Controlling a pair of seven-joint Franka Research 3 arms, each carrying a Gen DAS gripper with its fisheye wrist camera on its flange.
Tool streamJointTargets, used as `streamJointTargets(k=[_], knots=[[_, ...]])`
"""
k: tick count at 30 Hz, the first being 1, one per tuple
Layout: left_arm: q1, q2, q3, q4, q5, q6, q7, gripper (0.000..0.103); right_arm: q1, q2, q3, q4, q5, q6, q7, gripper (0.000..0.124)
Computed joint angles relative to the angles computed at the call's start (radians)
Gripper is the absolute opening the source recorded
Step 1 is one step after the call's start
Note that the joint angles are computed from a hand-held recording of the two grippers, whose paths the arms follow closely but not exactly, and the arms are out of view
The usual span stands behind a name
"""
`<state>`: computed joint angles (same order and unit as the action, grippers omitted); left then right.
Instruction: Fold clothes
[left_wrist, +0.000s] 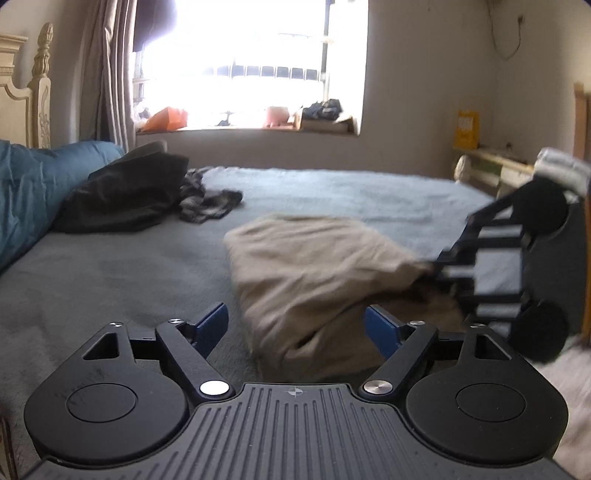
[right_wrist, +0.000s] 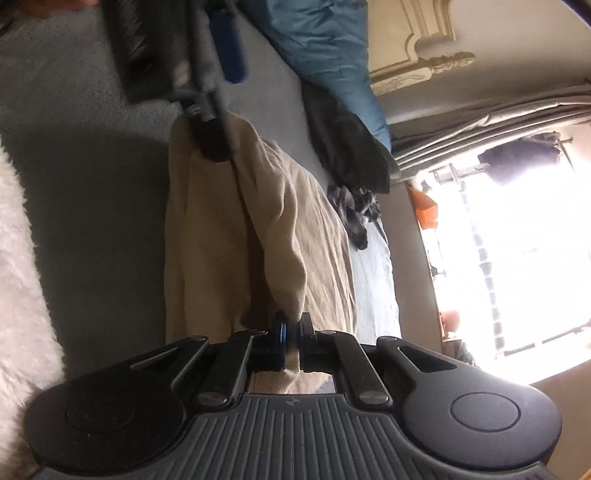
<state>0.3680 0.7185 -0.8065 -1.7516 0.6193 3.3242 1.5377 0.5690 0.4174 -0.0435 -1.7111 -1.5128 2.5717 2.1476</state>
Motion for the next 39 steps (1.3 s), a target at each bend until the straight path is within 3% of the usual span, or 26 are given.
streamJointTargets(k=[1, 3, 6, 8, 11, 14, 18, 22, 24, 25, 29, 34, 37, 39], knots=[[0.002, 0.015, -0.013, 0.017, 0.012, -0.01, 0.014, 0.084, 0.001, -0.003, -0.001, -0.003, -0.007, 0.003, -0.008, 0.006], [-0.065, 0.025, 0.036, 0.077, 0.018, -0.038, 0.062, 0.084, -0.002, -0.012, -0.001, -0.013, -0.021, 0.012, -0.029, 0.006], [-0.26, -0.002, 0.245, 0.15, -0.019, -0.037, 0.105, 0.083, -0.013, -0.023, 0.002, -0.027, -0.045, 0.036, -0.066, 0.006], [-0.333, 0.006, 0.318, 0.191, -0.05, -0.058, 0.124, 0.081, -0.02, -0.028, 0.001, -0.034, -0.088, 0.053, -0.089, 0.006], [-0.356, 0.017, 0.341, 0.209, -0.103, -0.08, 0.141, 0.081, -0.046, -0.023, 0.007, -0.036, -0.123, 0.106, -0.149, 0.006], [-0.329, 0.028, 0.305, 0.206, -0.168, -0.11, 0.151, 0.081, -0.073, -0.015, 0.011, -0.04, -0.15, 0.169, -0.225, 0.006], [-0.304, 0.028, 0.276, 0.185, -0.228, -0.112, 0.168, 0.081, -0.121, 0.002, 0.019, -0.034, -0.032, 0.29, -0.427, 0.008], [-0.307, 0.021, 0.28, 0.175, -0.246, -0.102, 0.176, 0.081, -0.127, -0.012, -0.003, -0.047, 0.038, 0.371, -0.503, 0.017], [-0.309, 0.021, 0.283, 0.175, -0.25, -0.098, 0.178, 0.081, -0.14, -0.035, 0.001, -0.067, 0.144, 0.405, -0.581, 0.04], [-0.308, 0.02, 0.282, 0.173, -0.251, -0.096, 0.178, 0.081, -0.148, -0.056, 0.012, -0.09, 0.222, 0.407, -0.632, 0.043], [-0.303, 0.021, 0.276, 0.172, -0.255, -0.098, 0.175, 0.081, -0.178, -0.132, 0.052, -0.166, 0.515, 0.387, -0.756, 0.042], [-0.304, 0.012, 0.282, 0.163, -0.257, -0.099, 0.172, 0.081, -0.287, -0.116, 0.196, -0.13, 1.063, 0.388, -0.88, 0.041], [-0.291, -0.005, 0.275, 0.138, -0.256, -0.094, 0.172, 0.081, -0.289, -0.083, 0.205, -0.096, 1.188, 0.388, -0.905, 0.038], [-0.27, -0.02, 0.263, 0.11, -0.251, -0.085, 0.173, 0.081, -0.323, -0.057, 0.252, -0.073, 1.298, 0.378, -0.977, 0.038]])
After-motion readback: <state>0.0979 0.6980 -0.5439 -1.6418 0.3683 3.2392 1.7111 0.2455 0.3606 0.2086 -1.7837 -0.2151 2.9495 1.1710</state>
